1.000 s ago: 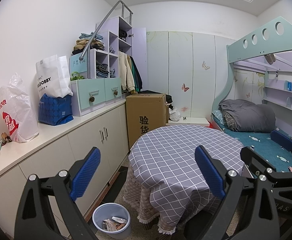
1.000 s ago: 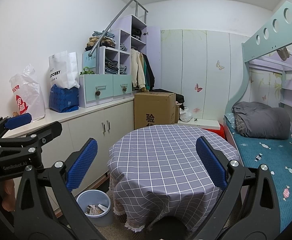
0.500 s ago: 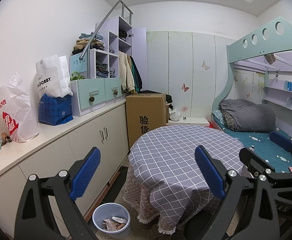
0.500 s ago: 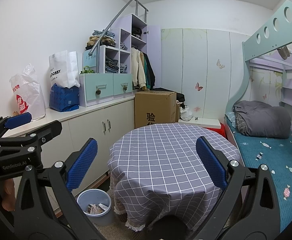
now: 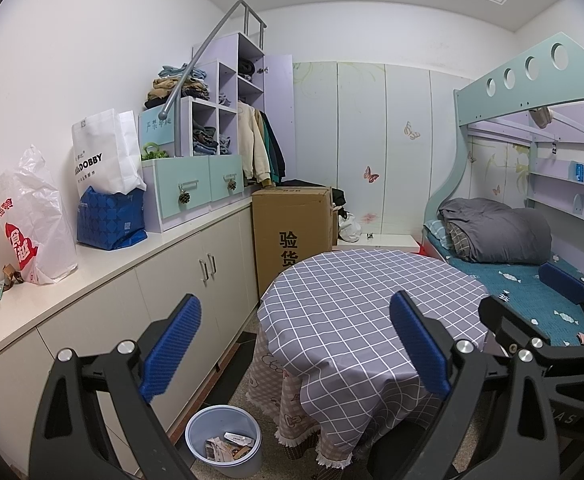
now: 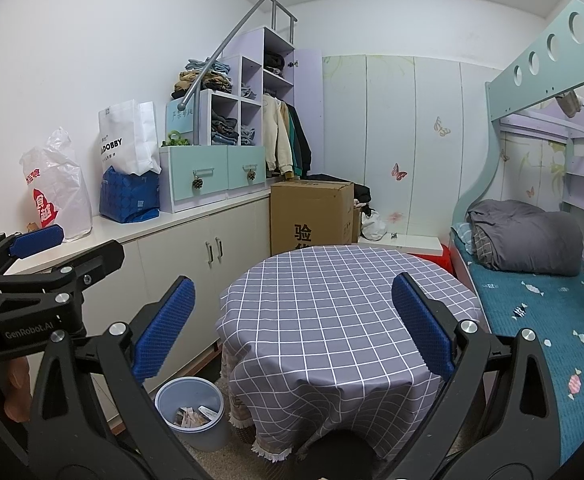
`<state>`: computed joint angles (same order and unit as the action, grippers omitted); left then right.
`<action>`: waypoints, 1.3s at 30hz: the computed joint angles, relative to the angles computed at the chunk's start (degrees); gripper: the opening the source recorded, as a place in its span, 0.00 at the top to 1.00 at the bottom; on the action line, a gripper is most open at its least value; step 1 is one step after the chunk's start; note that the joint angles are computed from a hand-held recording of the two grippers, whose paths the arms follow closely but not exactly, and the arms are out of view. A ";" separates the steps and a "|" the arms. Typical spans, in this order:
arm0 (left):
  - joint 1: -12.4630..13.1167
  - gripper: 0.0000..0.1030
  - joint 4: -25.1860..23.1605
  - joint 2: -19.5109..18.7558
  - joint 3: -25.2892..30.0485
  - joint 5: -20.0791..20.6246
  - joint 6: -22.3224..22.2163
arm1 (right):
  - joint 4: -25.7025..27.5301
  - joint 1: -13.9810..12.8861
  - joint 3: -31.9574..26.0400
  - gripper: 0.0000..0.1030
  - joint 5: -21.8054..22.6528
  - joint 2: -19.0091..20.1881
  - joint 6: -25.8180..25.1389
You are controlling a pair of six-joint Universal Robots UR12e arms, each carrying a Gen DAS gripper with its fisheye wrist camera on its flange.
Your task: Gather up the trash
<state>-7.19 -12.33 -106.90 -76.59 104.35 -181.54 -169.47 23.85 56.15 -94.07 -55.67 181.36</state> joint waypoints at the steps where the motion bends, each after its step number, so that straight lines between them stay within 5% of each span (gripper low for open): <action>1: -0.02 0.09 0.02 -0.03 0.03 0.07 0.06 | 0.16 0.03 -0.20 0.06 -0.02 0.08 -0.02; 39: 0.42 0.09 1.05 -0.38 -1.21 1.29 0.12 | 2.52 -0.40 -2.42 0.06 1.75 1.60 2.04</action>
